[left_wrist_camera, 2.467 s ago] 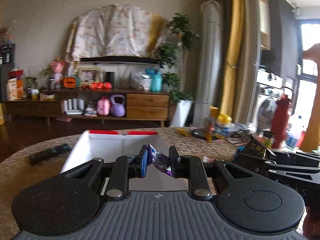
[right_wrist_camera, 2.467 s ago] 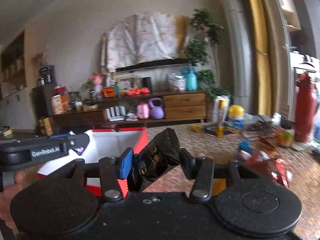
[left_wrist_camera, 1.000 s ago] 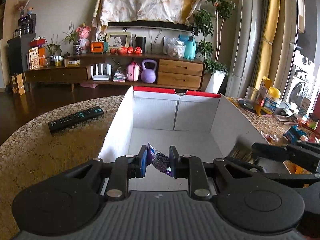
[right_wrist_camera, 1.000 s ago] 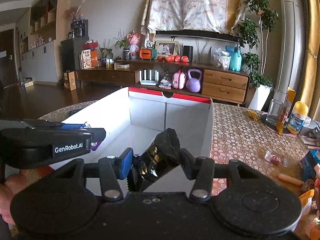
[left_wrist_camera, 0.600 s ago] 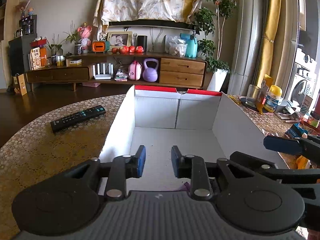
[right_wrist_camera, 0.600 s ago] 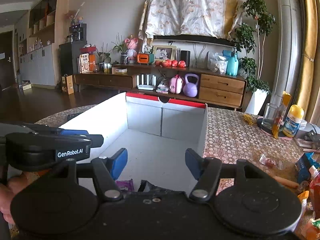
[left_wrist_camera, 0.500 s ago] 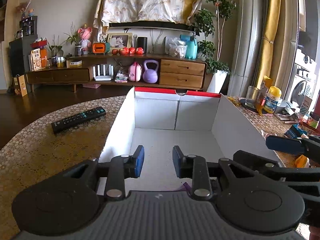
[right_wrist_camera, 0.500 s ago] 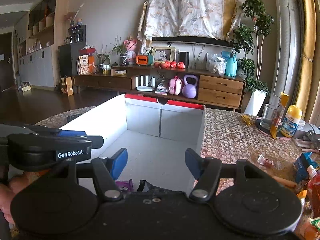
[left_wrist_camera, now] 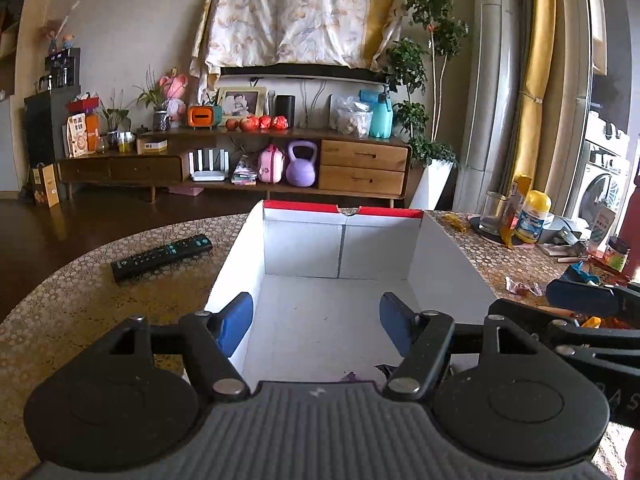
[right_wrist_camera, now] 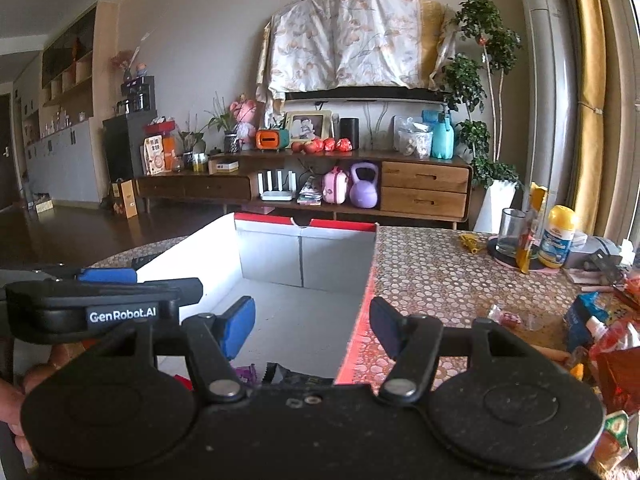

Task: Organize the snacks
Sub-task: 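Open both tools to drop the packet and bag into the box, then move both open tools back over the snack pile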

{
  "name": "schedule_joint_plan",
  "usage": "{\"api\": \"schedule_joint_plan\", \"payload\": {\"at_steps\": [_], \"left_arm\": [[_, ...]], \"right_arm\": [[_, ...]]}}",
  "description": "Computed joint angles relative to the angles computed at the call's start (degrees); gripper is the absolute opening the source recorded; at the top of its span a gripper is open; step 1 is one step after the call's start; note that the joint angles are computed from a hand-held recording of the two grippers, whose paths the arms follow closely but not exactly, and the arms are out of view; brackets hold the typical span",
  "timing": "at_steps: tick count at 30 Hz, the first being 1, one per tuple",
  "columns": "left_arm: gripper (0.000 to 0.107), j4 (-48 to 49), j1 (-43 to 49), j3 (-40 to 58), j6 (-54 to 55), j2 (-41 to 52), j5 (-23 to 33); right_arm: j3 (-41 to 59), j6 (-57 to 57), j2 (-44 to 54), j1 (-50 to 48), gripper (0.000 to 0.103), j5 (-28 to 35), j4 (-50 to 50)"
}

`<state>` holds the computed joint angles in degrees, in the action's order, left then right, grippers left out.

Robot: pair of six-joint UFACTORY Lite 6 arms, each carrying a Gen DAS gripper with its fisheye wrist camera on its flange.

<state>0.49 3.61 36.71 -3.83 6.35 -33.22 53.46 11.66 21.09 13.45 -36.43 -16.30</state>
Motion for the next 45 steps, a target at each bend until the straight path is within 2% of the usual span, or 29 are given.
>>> {"api": "schedule_joint_plan", "payload": {"at_steps": [17,20,24,27,30,45], "left_arm": [[0.071,-11.0,-10.04,-5.44,7.36,-7.5,0.69],[0.077,-12.75,-12.05,-5.87,8.21,-8.31,0.7],[0.077,-14.83,-14.87,-6.1,9.16,-8.81,0.26],[0.077,-17.49,-17.72,-5.92,10.67,-8.31,-0.28],[0.082,-19.02,-20.51,-5.74,11.0,-7.4,-1.26],[0.083,-23.63,-34.45,0.19,12.77,2.4,-5.28]], "right_arm": [[-12.47,4.74,-9.82,-7.1,0.064,-5.88,-3.45],[-14.21,5.56,-10.81,-8.8,0.065,-6.97,-4.26],[-17.51,6.02,-12.54,-11.14,0.067,-8.93,-4.6],[-19.65,6.82,-13.98,-13.53,0.068,-10.06,-5.64],[-21.13,7.06,-14.68,-15.96,0.07,-11.06,-6.17],[-24.58,7.71,-11.85,-31.16,0.079,-16.2,-10.55]]}}
